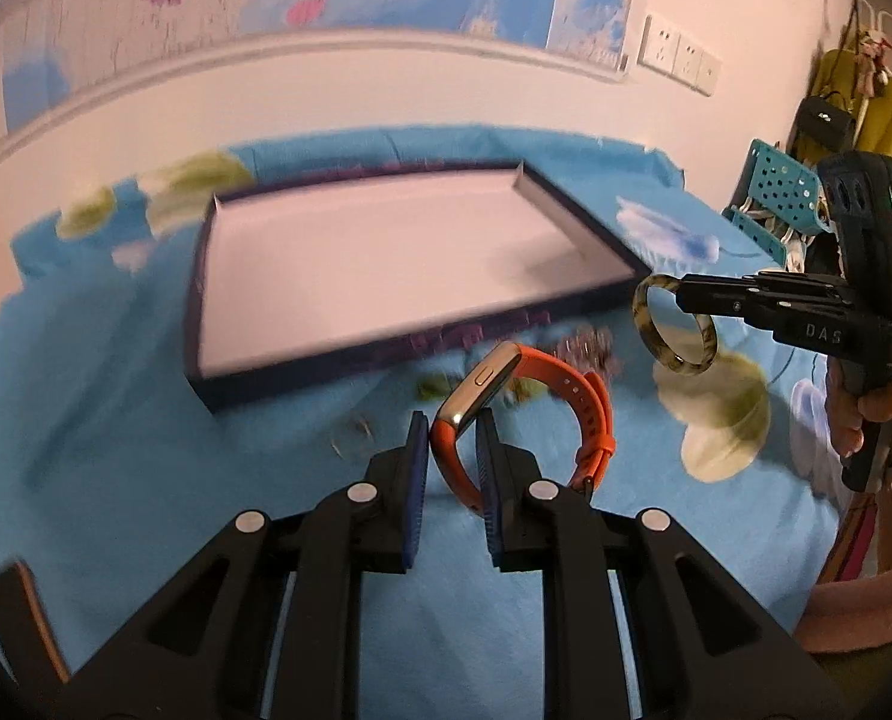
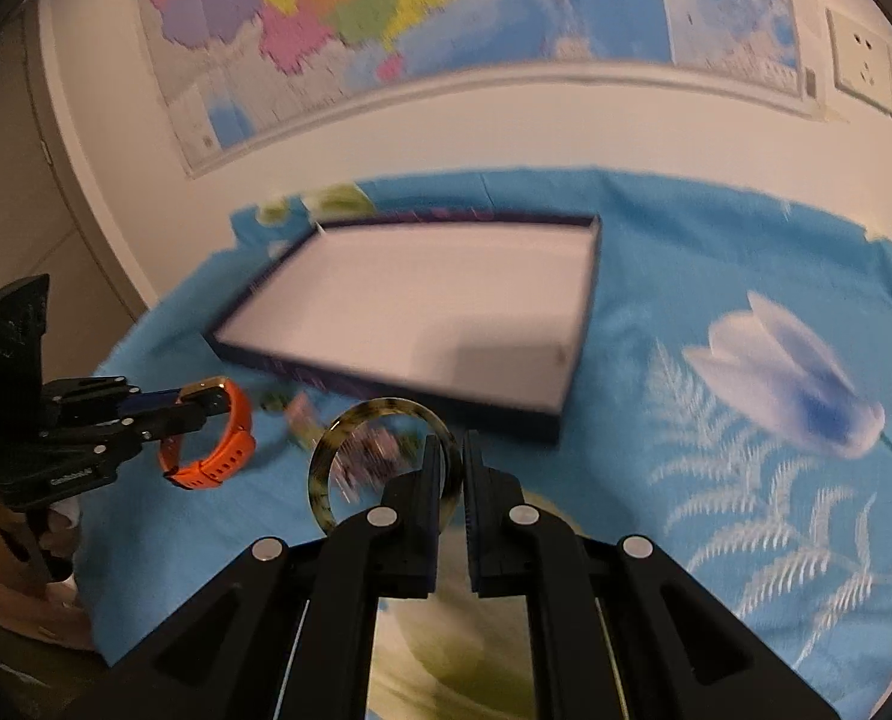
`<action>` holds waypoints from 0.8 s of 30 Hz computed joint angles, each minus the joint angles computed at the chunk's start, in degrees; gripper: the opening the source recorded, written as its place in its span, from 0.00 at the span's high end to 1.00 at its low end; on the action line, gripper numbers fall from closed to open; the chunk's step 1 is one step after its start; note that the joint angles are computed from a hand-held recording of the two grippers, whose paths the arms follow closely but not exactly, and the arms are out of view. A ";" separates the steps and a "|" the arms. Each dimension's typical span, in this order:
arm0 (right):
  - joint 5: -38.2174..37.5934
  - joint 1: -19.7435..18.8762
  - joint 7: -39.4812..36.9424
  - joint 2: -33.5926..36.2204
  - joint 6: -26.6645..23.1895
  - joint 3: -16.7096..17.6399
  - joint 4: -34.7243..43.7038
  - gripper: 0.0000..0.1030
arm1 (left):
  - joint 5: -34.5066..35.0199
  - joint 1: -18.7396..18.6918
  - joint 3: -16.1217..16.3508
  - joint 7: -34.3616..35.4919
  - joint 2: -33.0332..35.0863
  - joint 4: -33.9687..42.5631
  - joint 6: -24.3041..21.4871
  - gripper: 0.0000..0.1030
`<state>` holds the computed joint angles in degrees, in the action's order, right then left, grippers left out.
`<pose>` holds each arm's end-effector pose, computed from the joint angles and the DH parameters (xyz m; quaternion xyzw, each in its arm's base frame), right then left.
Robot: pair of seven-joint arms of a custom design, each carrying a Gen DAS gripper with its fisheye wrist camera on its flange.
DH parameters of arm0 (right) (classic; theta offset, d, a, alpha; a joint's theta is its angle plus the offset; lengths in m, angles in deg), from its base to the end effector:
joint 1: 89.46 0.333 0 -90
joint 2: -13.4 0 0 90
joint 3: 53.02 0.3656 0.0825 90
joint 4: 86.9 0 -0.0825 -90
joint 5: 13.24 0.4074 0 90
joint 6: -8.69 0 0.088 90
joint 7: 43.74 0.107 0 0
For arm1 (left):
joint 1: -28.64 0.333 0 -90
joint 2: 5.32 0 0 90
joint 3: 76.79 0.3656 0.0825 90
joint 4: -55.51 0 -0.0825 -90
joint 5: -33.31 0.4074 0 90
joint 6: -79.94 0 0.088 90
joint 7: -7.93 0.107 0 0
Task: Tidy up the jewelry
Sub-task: 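Carry the watch band and bangle into the box lid and open both tools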
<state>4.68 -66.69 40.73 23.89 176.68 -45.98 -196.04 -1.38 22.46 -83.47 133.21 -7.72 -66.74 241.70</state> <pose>0.6021 0.3154 0.5402 -0.7390 0.5295 -0.1337 0.3944 0.5853 -0.1054 0.5419 -0.5337 0.7508 -0.3448 0.1805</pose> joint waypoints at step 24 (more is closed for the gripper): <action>-12.19 2.72 13.84 31.30 -22.41 -7.23 49.71 0.94 | 24.89 8.32 -5.45 -9.80 24.92 33.40 -9.43 0.84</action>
